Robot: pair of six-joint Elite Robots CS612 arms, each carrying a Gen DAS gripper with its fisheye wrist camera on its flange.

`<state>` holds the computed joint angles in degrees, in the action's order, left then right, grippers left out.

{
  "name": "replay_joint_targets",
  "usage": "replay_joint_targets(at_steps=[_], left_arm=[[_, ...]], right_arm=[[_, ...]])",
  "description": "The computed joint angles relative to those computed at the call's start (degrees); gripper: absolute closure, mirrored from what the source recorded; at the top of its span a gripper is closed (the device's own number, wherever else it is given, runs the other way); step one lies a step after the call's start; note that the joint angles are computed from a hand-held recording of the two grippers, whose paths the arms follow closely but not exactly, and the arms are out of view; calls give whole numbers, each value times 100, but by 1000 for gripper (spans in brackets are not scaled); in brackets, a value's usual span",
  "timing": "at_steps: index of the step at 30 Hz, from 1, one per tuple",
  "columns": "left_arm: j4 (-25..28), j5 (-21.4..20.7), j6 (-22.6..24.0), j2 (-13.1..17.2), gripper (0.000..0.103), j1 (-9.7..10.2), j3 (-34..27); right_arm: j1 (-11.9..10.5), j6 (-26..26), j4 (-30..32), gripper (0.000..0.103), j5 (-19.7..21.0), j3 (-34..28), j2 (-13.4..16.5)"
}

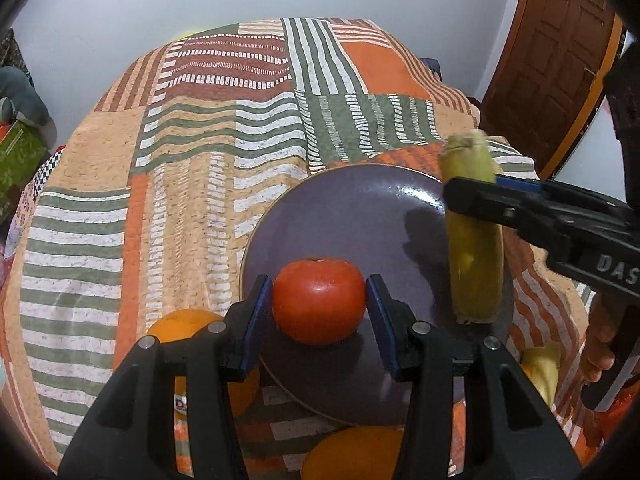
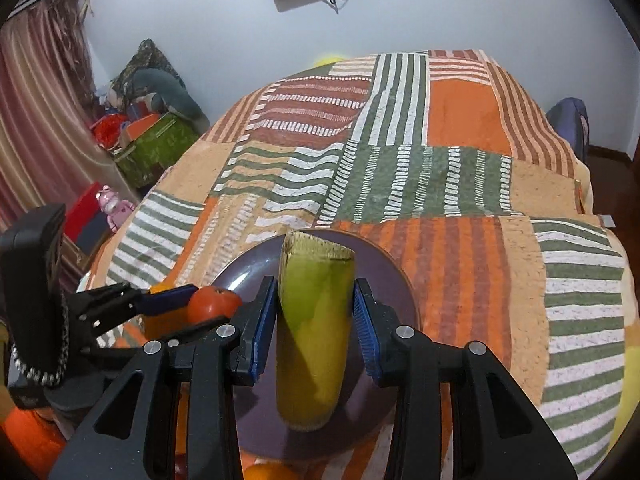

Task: Organize fruits
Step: 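Set the corn cob on the purple plate with the right gripper while the left places the tomato there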

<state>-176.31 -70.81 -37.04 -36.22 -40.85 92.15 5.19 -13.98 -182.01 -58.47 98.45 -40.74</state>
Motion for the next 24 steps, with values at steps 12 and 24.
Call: replay_joint_targets(at_steps=[12,24], left_arm=[[-50,154,54,-7,48,-30,21],[-473,616,-76,-348,43,-252,471]], right_arm=[[183,-335,597,68,-725,-260,103],[111,-458,60,67,-775,234,-269]])
